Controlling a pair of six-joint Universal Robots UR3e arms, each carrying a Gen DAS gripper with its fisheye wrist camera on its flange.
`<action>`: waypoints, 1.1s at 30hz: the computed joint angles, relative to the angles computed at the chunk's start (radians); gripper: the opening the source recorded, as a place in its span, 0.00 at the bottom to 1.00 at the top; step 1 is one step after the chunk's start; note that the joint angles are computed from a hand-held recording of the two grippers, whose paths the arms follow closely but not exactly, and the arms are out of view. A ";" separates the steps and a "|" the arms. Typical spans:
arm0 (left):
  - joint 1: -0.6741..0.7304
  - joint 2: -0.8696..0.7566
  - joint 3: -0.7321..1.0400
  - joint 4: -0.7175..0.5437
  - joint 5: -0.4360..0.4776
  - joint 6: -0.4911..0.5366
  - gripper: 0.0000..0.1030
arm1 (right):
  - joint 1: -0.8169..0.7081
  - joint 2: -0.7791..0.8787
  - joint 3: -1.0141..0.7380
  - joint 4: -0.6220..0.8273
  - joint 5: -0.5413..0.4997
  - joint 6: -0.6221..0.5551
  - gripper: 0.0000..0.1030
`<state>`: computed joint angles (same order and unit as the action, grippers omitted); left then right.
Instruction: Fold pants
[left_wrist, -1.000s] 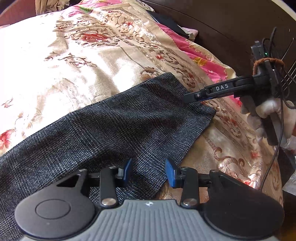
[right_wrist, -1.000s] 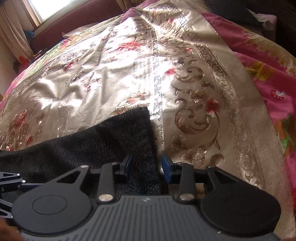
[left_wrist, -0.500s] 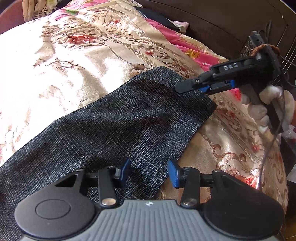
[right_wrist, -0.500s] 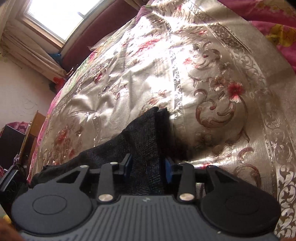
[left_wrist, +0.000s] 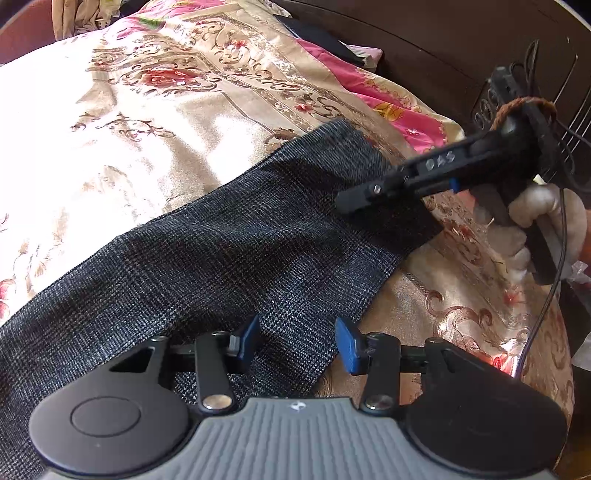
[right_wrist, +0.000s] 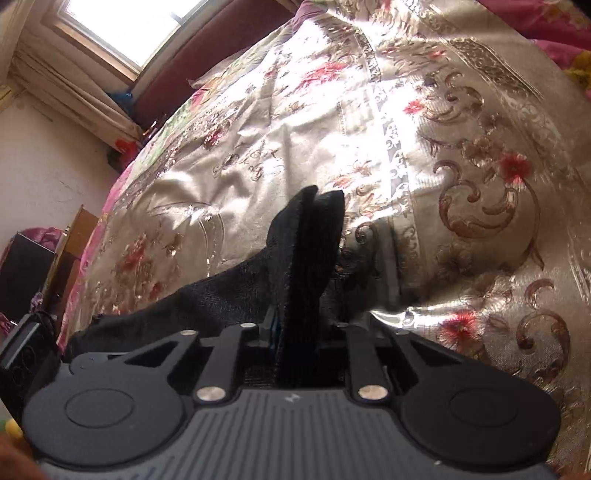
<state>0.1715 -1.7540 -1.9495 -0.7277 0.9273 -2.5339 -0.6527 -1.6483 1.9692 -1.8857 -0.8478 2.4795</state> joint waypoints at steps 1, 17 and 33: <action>0.003 -0.007 0.000 0.005 -0.009 -0.010 0.56 | 0.011 0.028 0.003 -0.022 -0.009 0.042 0.21; 0.487 0.366 -0.134 -0.522 -0.238 0.413 0.57 | 0.533 -0.135 -0.098 -0.232 0.103 0.793 0.08; 1.312 0.358 0.033 -1.080 -0.106 0.994 0.57 | 1.278 0.786 -0.996 -0.558 -0.100 1.355 0.08</action>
<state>1.4833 -1.3960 -1.9161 -1.8073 0.8215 -1.5400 0.6249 -0.8623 0.9733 -2.4433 -0.9480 3.8342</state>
